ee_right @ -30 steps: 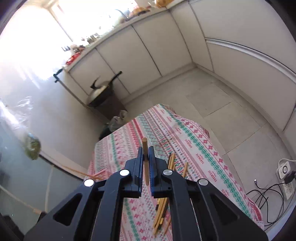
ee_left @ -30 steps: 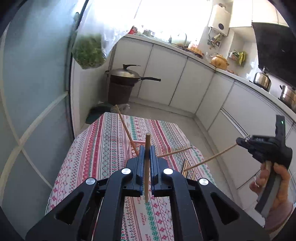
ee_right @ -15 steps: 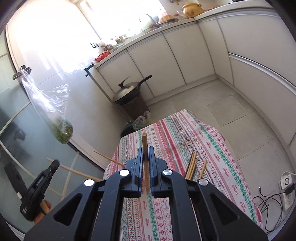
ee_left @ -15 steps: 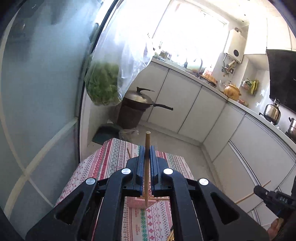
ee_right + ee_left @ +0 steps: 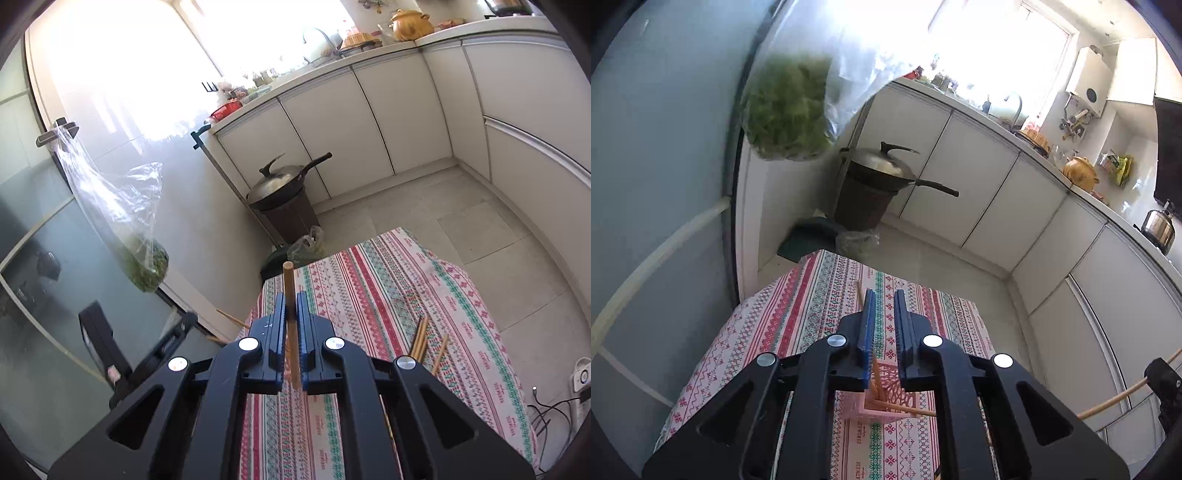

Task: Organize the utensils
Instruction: 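Insert both chopsticks into the pink holder and open both tools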

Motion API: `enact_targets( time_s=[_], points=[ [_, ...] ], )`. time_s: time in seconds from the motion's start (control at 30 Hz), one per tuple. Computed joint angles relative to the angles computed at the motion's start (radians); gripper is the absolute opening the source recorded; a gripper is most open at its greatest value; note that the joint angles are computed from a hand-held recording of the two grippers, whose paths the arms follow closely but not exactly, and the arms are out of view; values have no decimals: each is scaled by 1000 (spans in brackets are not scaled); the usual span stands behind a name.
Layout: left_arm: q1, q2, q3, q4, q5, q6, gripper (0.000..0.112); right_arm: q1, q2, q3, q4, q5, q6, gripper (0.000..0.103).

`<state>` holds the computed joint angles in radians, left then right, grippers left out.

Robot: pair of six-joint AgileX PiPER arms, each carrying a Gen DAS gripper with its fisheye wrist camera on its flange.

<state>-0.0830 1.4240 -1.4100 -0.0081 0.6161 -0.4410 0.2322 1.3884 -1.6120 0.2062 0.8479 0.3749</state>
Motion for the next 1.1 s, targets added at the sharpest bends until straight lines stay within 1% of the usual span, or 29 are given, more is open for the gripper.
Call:
enact_targets(
  time_s=[0.03, 0.1, 0.13, 0.17, 0.23, 0.3, 0.37, 0.47, 0.53, 0.6, 0.67, 0.73, 0.8, 0.93, 1.0, 1.07, 1.1],
  points=[
    [5, -19, 7, 21, 7, -21, 21, 10, 11, -16, -20, -7, 21, 6],
    [21, -46, 12, 32, 28, -38, 29, 37, 51, -66, -71, -13, 67, 6],
    [38, -61, 17, 8, 38, -25, 33, 51, 74, -93, -96, -12, 87, 6],
    [58, -72, 19, -25, 48, -3, 34, 68, 96, -118, -128, -14, 112, 6],
    [93, -82, 13, -79, 71, 33, 34, 107, 145, -169, -221, -16, 171, 6],
    [126, -87, 5, -126, 90, 67, 34, 123, 197, -212, -256, -15, 205, 6],
    [141, -89, 2, -149, 93, 85, 34, 139, 246, -246, -295, -9, 244, 6],
    [148, -81, -12, -156, 101, 94, 36, 155, 307, -269, -338, -22, 291, 6],
    [147, -72, -17, -163, 108, 100, 37, 164, 334, -261, -360, -47, 317, 6],
    [143, -62, -27, -170, 121, 111, 37, 176, 361, -245, -370, -74, 333, 9],
    [132, -62, -27, -161, 124, 114, 37, 185, 380, -243, -356, -74, 316, 11],
    [111, -68, -27, -130, 121, 104, 37, 200, 366, -222, -369, -86, 309, 12],
    [77, -78, -26, -60, 115, 62, 38, 226, 338, -198, -431, -90, 321, 14],
    [17, -98, -13, 33, 103, 3, 46, 263, 276, -160, -533, -78, 356, 25],
    [-20, -103, -9, 84, 105, -27, 48, 281, 244, -135, -582, -67, 370, 27],
    [-64, -114, 1, 151, 108, -72, 52, 295, 211, -101, -632, -61, 390, 30],
    [-82, -119, 4, 178, 108, -91, 56, 301, 196, -86, -650, -56, 395, 32]
  ],
)
